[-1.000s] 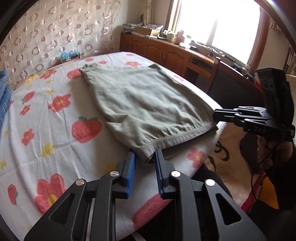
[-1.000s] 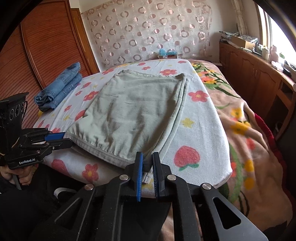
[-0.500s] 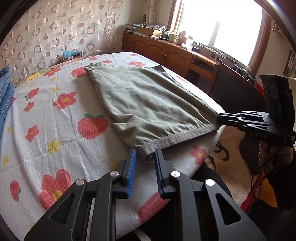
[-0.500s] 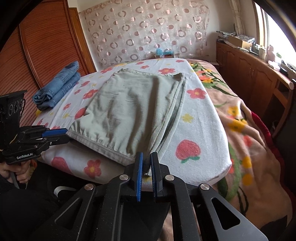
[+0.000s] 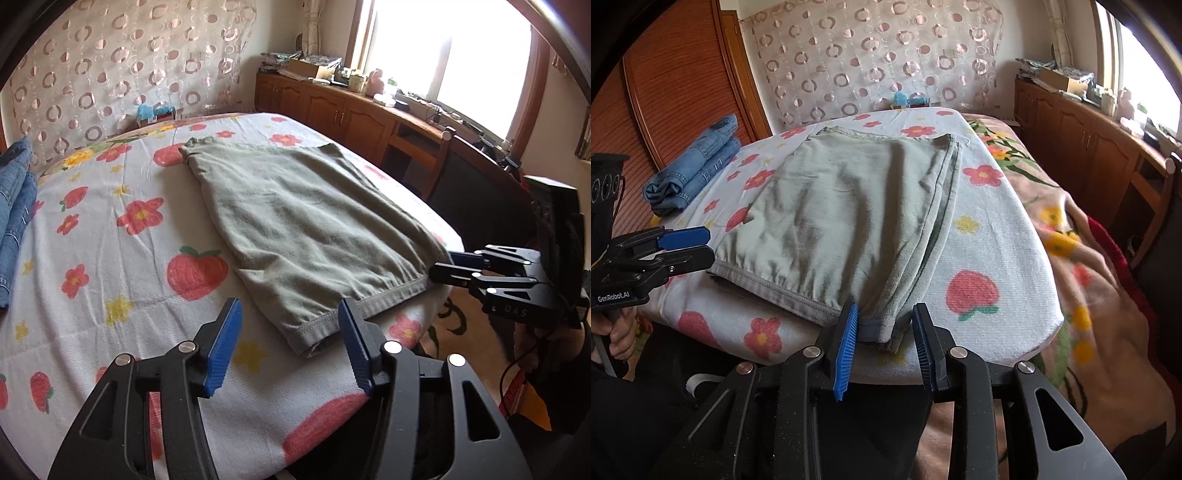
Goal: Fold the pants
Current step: 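Lift the gripped hem with both tools and carry it over the shorts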
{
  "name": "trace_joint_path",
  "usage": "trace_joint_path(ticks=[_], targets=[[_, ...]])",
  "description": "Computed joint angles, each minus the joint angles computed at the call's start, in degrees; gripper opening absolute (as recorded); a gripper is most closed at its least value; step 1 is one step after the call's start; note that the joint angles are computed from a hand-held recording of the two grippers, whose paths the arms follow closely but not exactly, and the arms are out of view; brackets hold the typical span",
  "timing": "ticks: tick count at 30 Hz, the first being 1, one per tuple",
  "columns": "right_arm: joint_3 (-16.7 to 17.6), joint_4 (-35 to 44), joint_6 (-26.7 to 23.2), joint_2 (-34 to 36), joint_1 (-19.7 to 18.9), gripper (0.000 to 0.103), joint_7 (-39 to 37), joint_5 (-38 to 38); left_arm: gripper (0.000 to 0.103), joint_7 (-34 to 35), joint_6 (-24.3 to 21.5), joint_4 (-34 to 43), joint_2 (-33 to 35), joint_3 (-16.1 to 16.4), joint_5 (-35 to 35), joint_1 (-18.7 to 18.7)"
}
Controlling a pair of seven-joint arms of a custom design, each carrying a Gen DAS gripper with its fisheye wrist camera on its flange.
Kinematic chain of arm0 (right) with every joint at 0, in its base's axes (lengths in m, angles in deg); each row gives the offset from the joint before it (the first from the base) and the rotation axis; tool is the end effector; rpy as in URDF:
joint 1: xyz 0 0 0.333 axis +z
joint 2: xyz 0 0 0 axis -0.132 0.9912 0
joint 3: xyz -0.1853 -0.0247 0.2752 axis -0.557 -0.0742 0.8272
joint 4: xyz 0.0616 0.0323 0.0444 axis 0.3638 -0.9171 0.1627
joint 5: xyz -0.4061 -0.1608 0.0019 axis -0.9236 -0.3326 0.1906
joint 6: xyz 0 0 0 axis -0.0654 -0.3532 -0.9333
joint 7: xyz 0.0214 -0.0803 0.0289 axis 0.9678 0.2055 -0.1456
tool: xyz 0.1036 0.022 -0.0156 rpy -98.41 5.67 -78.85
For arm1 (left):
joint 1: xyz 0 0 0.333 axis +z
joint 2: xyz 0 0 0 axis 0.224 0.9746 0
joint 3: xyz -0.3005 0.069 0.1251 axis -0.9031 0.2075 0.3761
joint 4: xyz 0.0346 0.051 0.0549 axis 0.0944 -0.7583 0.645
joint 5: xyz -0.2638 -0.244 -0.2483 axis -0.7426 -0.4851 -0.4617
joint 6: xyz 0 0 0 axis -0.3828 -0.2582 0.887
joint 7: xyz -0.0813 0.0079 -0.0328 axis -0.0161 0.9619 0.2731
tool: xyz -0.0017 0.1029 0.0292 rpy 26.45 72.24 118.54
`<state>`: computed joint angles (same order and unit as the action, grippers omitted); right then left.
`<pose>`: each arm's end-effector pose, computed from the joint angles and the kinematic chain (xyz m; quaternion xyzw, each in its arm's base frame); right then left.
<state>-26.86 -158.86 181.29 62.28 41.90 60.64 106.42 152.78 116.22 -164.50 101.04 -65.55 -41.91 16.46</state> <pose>0.5572 0.4163 0.3020 -0.7492 0.5194 -0.1682 0.3750 0.7403 -0.1925 0.3463 -0.5671 0.7383 -0.3299 0.1563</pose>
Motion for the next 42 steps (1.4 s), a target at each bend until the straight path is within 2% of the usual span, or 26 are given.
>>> trace_joint_path(ticks=[2, 5, 8, 10, 12, 17, 21, 24, 26, 29, 33, 38, 42], targets=[[0.09, 0.22, -0.05, 0.16, -0.18, 0.031, -0.05, -0.05, 0.055, 0.7, -0.92, 0.54, 0.63, -0.94, -0.4, 0.62], [3.09, 0.14, 0.37, -0.02, -3.17, 0.032, -0.11, -0.45, 0.05, 1.36, -2.14, 0.95, 1.1, -1.16, -0.81, 0.56], [2.48, 0.02, 0.6, 0.04, -2.5, 0.032, -0.31, -0.2, 0.045, 2.1, -3.52, 1.61, 1.71, -1.8, -2.13, 0.98], [3.28, -0.16, 1.02, 0.02, -3.17, 0.031, -1.32, -0.87, 0.044, 2.59, -3.2, 1.48, 1.74, -1.73, -2.63, 0.89], [7.38, -0.55, 1.79, -0.22, -7.1, 0.027, -2.3, -2.08, 0.044, 2.67, -2.96, 1.33, 1.58, -1.11, -2.43, 0.27], [13.65, -0.44, 1.91, -0.18, -13.31, 0.019, -3.39, -3.59, 0.043, 2.21, -2.12, 0.8, 1.23, 0.0, -1.71, -0.76], [20.12, -0.5, 2.43, 0.24, -19.71, 0.013, -3.32, -5.78, 0.021, 4.41, -2.73, 0.82, 1.62, -2.53, -2.94, 1.29], [25.51, -0.6, 3.44, 1.01, -25.15, 0.011, -2.5, -8.05, 0.015, 4.52, -2.0, 0.47, 1.22, -2.16, -3.05, 0.96], [26.55, -0.71, 3.93, 1.15, -26.24, 0.011, -1.88, -8.86, 0.014, 4.95, -0.84, -0.16, 0.54, -2.22, -2.79, 0.93], [26.14, -1.18, 5.65, 0.63, -25.61, 0.01, -1.49, -9.72, 0.012, 4.86, 1.56, -1.48, -1.05, -2.16, -2.13, 0.89], [23.87, -2.08, 7.65, -1.2, -23.17, 0.01, -1.72, -9.83, 0.011, 4.91, 4.29, -2.69, -3.14, -3.31, -1.36, 2.07], [22.41, -2.81, 10.54, -3.85, -21.27, 0.01, -2.97, -10.1, 0.011, 4.78, 7.81, -3.92, -5.31, -6.2, -0.81, 5.31], [21.21, -3.01, 12.06, -5.96, -19.39, 0.01, -4.95, -9.67, 0.01, 2.93, 9.72, -3.88, -6.69, -5.43, 1.45, 5.48]])
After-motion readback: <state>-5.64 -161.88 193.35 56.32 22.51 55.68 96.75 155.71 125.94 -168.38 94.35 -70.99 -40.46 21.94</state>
